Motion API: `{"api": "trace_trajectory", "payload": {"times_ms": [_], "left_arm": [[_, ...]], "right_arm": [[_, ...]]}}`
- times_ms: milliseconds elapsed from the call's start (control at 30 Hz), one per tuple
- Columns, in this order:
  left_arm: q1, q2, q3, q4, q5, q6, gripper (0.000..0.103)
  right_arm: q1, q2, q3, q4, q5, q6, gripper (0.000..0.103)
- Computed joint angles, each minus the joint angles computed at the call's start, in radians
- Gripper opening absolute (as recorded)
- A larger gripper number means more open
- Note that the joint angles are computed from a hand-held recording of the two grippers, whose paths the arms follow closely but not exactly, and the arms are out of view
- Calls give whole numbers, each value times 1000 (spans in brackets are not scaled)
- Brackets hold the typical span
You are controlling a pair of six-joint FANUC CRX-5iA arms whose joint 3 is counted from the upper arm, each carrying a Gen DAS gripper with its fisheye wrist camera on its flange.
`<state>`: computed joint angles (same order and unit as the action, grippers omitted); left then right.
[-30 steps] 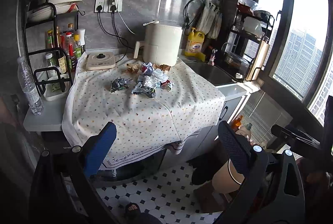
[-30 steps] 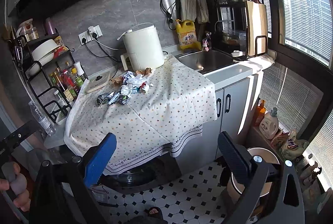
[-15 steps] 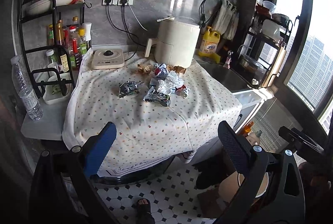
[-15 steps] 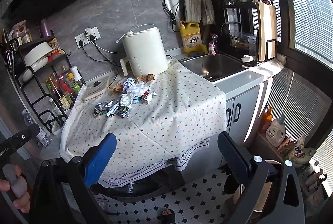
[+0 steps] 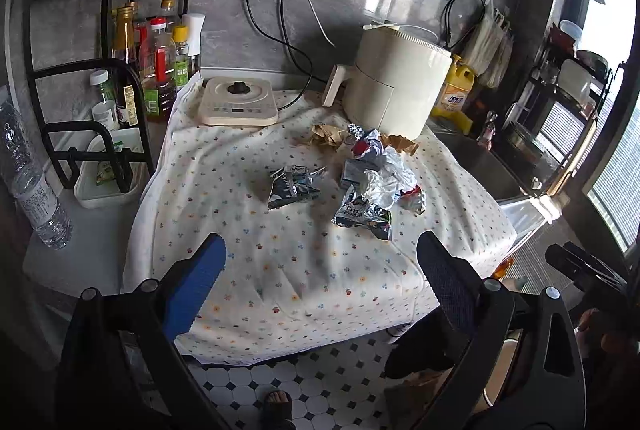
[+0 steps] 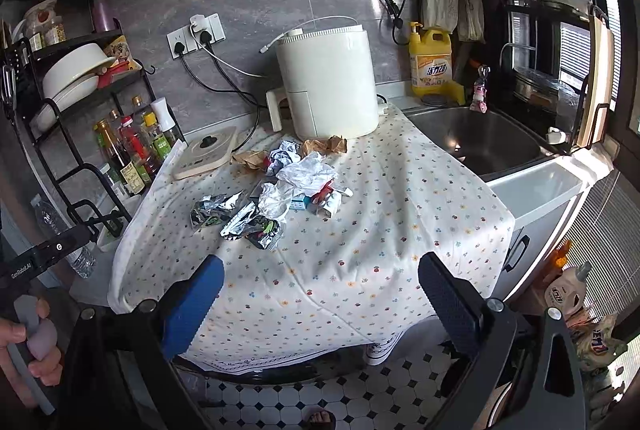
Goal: Collect trash
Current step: 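Move both tools toward the trash pile on the counter, then grasp the silver snack wrapper with the left tool while the right tool grasps crumpled foil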
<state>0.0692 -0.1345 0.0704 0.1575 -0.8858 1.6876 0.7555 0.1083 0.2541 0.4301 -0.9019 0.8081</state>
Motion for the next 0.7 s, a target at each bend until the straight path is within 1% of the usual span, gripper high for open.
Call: {"api": "trace_trajectory", "payload": {"times_ms": [167,300,400,533,600,700], "left_arm": [[60,75,-11,77,6,-50,85],[94,135,-2,121,-1,-93,79],[115,189,17,169,-10,-133,77],[119,270,73,210,-20,-190,77],[118,314,105,237,-23,-225,78],[106,388,177,247,-45,-238,78]], "right_arm": [[-17,120,140,-49,-52,59,94],[-29,208,258,-112,-101,112,89],[-32,266,339,-142,-141,143,84],[-38,336,440,-186,-191,177,78],[-38,358,466,-191,-208,173,75],[-41,398,530,-211,-269,160,72]]}}
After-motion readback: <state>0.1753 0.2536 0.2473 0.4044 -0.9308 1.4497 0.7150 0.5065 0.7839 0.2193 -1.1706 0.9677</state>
